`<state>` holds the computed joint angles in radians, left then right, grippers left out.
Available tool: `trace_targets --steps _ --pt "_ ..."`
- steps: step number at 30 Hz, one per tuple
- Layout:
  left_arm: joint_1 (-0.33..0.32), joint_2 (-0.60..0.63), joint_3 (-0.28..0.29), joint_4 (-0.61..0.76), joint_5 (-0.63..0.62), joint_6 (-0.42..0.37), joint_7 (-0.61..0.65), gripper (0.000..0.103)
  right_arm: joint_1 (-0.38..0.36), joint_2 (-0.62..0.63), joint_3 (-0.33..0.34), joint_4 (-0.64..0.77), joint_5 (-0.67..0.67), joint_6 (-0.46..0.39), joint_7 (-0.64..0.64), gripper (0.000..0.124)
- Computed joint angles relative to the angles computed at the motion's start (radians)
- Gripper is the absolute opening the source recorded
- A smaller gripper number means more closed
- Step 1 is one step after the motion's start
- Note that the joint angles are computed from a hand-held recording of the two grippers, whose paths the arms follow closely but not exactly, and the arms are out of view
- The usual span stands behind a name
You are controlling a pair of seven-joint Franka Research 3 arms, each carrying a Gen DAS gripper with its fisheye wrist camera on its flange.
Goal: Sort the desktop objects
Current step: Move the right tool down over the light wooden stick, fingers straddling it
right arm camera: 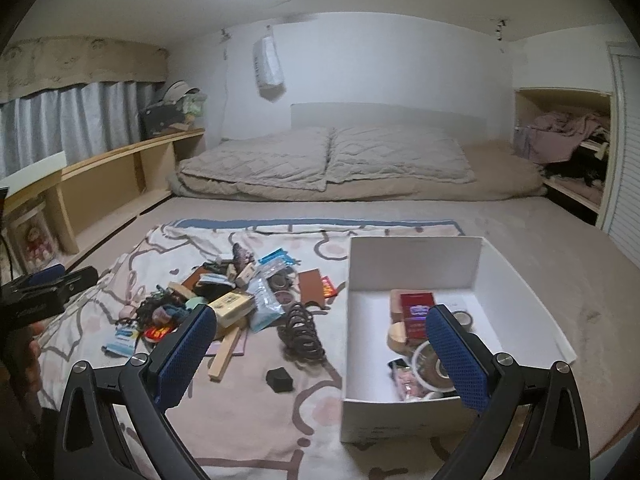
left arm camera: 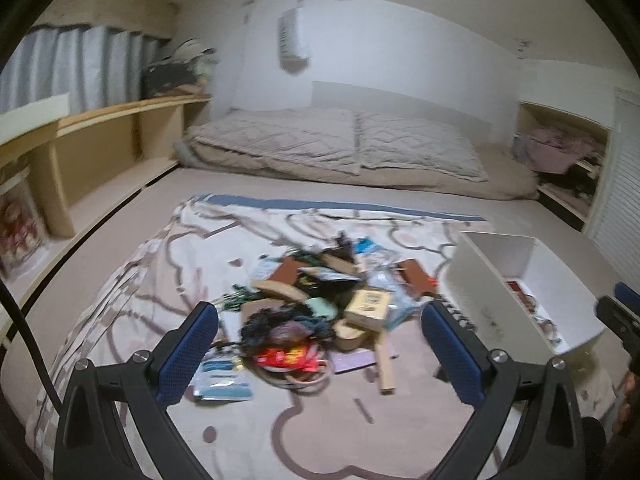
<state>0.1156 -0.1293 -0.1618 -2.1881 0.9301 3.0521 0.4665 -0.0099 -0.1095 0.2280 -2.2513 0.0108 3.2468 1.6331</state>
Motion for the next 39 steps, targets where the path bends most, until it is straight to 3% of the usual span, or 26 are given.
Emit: trace_targets --steps 2,4,8,11,18,21,27,34,37,39 --pt "0.006 0.01 0.009 -0.003 -0.012 -0.008 -0.005 0.102 0.142 0.015 -0.116 0.006 0.079 -0.002 -0.097 0.103" --pt "0.014 0.018 0.015 -0.005 -0.008 -0.016 -0.029 0.102 0.197 0.03 -0.152 0.014 0.122 -0.006 -0.156 0.103" --pt "0.023 0.039 0.029 -0.007 0.011 -0.033 -0.074 0.102 0.129 0.052 -0.081 0.026 0.038 -0.014 -0.101 0.103" --pt "0.022 0.058 0.045 -0.005 0.009 -0.046 -0.094 0.102 0.217 0.071 -0.137 0.04 0.146 -0.027 -0.208 0.103" --pt "0.007 0.115 0.076 0.015 0.069 -0.097 -0.191 0.102 0.274 0.122 -0.146 0.08 0.301 -0.057 -0.36 0.103" --pt "-0.008 0.144 0.087 0.017 0.025 -0.119 -0.154 0.102 0.279 0.142 -0.125 0.096 0.412 -0.074 -0.465 0.103" --pt "-0.033 0.176 0.103 0.026 -0.075 -0.156 -0.059 0.102 0.28 0.2 -0.091 0.134 0.486 -0.095 -0.55 0.103" --pt "-0.049 0.215 0.111 0.054 -0.196 -0.206 0.051 0.102 0.32 0.281 -0.135 0.22 0.386 -0.221 -0.43 0.103" --pt "-0.053 0.235 0.116 0.073 -0.232 -0.231 0.08 0.102 0.286 0.318 -0.1 0.274 0.438 -0.308 -0.469 0.103" --pt "-0.052 0.253 0.117 0.092 -0.266 -0.247 0.11 0.102 0.291 0.341 -0.111 0.305 0.425 -0.347 -0.452 0.103"
